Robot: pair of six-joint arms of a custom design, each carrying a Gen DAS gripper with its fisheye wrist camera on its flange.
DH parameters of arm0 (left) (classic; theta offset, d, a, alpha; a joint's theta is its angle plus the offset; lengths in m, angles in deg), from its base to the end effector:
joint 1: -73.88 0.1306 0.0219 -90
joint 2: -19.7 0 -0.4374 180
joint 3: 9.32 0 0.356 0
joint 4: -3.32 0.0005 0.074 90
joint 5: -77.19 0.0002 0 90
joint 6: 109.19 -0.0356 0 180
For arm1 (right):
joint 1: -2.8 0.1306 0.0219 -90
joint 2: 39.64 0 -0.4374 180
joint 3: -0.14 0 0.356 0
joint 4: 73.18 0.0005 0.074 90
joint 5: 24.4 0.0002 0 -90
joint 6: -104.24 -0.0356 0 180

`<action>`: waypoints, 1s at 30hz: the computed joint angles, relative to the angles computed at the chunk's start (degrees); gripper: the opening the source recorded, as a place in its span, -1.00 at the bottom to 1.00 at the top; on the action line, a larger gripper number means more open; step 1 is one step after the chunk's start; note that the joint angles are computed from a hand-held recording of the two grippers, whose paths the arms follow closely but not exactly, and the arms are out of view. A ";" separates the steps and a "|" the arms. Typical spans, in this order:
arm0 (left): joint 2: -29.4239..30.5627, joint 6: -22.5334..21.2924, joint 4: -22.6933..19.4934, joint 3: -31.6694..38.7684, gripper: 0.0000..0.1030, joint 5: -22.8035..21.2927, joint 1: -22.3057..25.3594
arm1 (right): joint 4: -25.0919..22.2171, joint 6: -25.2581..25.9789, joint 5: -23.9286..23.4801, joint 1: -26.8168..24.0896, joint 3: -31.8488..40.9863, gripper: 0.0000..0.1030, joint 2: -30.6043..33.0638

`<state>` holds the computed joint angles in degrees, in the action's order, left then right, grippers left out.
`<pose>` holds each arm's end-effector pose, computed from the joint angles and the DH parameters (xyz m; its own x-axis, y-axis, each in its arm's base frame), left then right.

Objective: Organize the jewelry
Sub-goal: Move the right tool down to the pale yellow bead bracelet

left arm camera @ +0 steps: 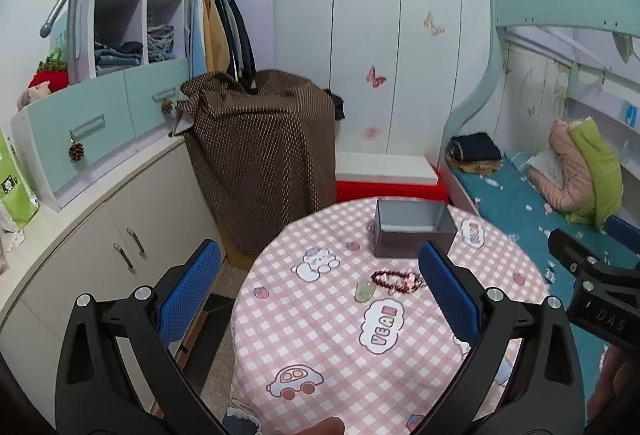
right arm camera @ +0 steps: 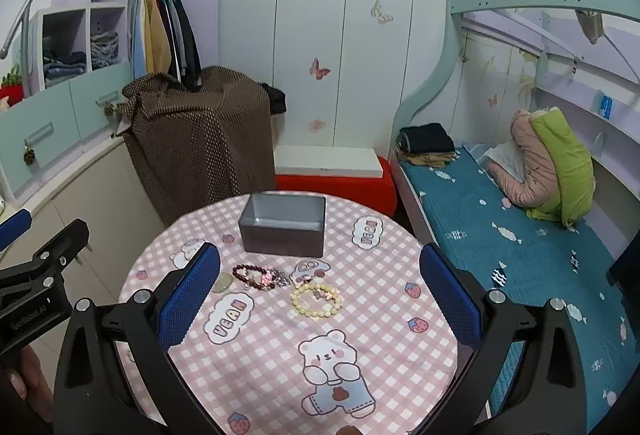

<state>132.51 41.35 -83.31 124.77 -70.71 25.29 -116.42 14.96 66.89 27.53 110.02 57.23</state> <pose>0.3938 -0.4017 0.5785 -0.4392 -0.2015 -0.8755 -0.4424 0.8967 0.0155 0.4689 0.2145 0.5897 -0.4522 -0.2221 -0.8638 -0.4063 0.9135 -0.0222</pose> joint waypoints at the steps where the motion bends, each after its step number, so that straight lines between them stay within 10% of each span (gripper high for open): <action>1: 0.21 -0.02 0.17 -0.26 0.91 0.77 0.34 | -0.19 0.35 0.21 -0.08 0.13 0.86 0.74; 18: 4.53 -5.15 11.41 -11.49 0.91 21.70 9.02 | -11.00 4.64 -0.36 -1.35 6.98 0.84 17.77; 30: 7.18 -7.32 13.10 -10.85 0.91 27.22 12.03 | -16.48 9.38 -3.08 -0.67 13.15 0.10 24.37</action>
<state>139.69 34.03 -70.21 113.92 -43.49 37.32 -132.90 24.34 63.81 26.87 123.17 81.60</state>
